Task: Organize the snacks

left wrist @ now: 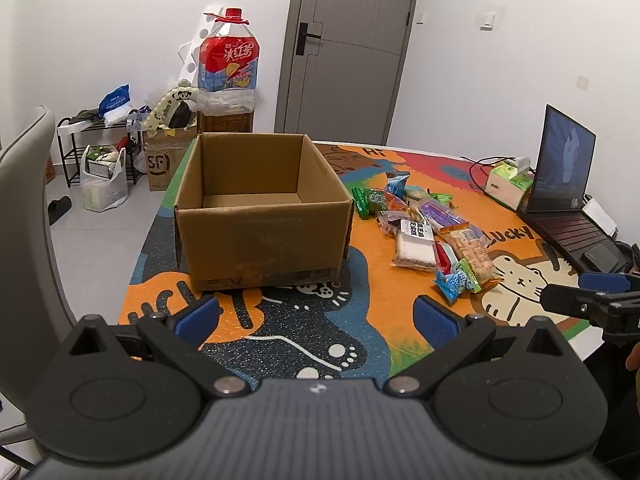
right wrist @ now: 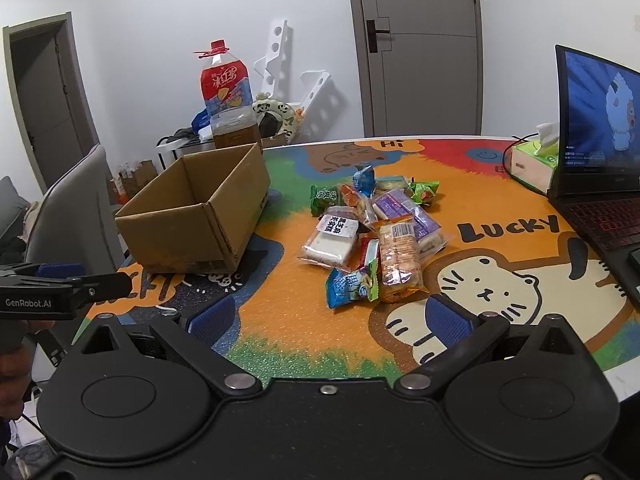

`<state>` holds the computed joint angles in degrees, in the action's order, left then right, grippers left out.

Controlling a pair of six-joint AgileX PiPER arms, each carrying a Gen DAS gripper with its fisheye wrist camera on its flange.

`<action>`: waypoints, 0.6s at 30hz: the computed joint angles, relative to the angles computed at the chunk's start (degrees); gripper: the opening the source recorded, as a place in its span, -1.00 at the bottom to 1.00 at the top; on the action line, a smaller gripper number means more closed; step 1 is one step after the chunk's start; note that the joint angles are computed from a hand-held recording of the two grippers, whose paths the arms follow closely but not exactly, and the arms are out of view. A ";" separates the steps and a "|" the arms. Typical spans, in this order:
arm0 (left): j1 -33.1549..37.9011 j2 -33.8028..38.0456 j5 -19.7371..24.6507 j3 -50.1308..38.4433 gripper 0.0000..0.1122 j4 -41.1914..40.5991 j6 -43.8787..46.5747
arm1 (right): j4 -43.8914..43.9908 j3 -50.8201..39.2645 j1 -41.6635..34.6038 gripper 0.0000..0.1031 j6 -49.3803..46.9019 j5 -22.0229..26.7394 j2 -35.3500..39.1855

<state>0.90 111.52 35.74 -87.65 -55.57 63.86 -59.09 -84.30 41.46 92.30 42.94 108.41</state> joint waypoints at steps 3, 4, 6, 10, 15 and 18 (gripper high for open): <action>0.02 -0.05 0.00 0.07 0.82 -0.04 0.04 | -0.06 -0.10 0.11 1.00 0.04 0.16 0.07; 0.03 -0.06 0.01 0.11 0.82 -0.11 0.12 | -0.23 -0.07 0.12 1.00 0.26 0.15 0.07; 0.06 -0.03 0.04 0.05 0.82 -0.12 0.13 | -0.72 -0.04 0.31 1.00 0.93 0.39 0.11; -0.02 -0.09 -0.09 0.15 0.82 0.06 -0.09 | -0.87 0.37 0.26 1.00 1.13 0.08 -0.10; -0.04 -0.22 -0.12 0.36 0.82 -0.36 0.31 | -0.51 0.33 0.04 1.00 0.75 -0.10 -0.09; -0.02 -0.31 -0.12 0.66 0.82 -0.87 0.87 | -0.66 0.24 0.28 1.00 0.57 0.36 -0.19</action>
<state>0.88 111.20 35.62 -86.99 -56.44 64.73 -59.75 -84.06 41.74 92.87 43.31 108.23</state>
